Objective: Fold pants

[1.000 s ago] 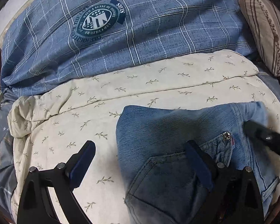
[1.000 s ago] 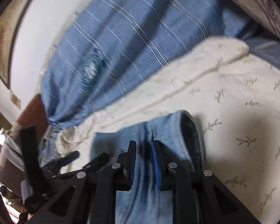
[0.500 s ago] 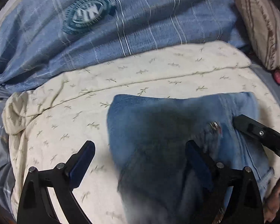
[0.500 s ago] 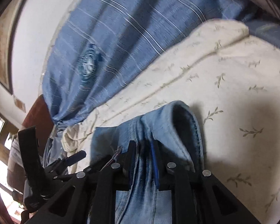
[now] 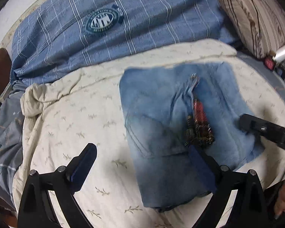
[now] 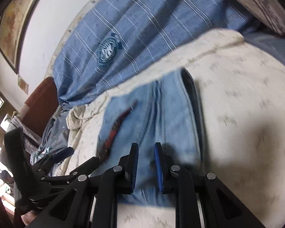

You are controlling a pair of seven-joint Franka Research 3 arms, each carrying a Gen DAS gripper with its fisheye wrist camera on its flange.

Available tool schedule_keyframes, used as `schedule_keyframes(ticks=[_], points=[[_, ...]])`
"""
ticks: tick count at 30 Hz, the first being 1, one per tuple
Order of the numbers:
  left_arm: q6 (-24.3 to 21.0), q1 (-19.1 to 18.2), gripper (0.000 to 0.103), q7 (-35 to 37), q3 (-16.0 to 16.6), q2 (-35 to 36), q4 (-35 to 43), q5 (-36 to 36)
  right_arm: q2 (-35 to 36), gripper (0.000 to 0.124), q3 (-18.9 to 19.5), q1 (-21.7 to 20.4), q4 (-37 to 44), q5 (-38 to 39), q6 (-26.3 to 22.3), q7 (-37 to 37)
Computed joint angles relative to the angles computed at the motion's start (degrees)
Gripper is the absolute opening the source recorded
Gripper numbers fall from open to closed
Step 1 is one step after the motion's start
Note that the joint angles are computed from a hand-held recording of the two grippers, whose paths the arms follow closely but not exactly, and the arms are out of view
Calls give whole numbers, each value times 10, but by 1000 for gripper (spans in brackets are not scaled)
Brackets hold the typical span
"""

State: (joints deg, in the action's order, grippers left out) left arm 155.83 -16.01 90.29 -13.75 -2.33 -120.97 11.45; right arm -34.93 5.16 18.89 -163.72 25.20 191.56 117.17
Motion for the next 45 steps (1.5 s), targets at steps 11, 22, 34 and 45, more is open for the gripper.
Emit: schedule_keyframes(ticks=[11,22,34,45], points=[[46,4,101,-43,-1,2,-20,69,30,20,-102,93,-14,-28,52,38],[54,5,103,-61,0,4,-26,66,36,20,-99,90,-9,-32,50,43],[73,15,103,-107,7,-33,-43,37,8,22,-45,44,-19,-37,67,52],[148,65,103,-207,12,-86,-58,127,-11,77,167,-109,-8,58,112,-1]])
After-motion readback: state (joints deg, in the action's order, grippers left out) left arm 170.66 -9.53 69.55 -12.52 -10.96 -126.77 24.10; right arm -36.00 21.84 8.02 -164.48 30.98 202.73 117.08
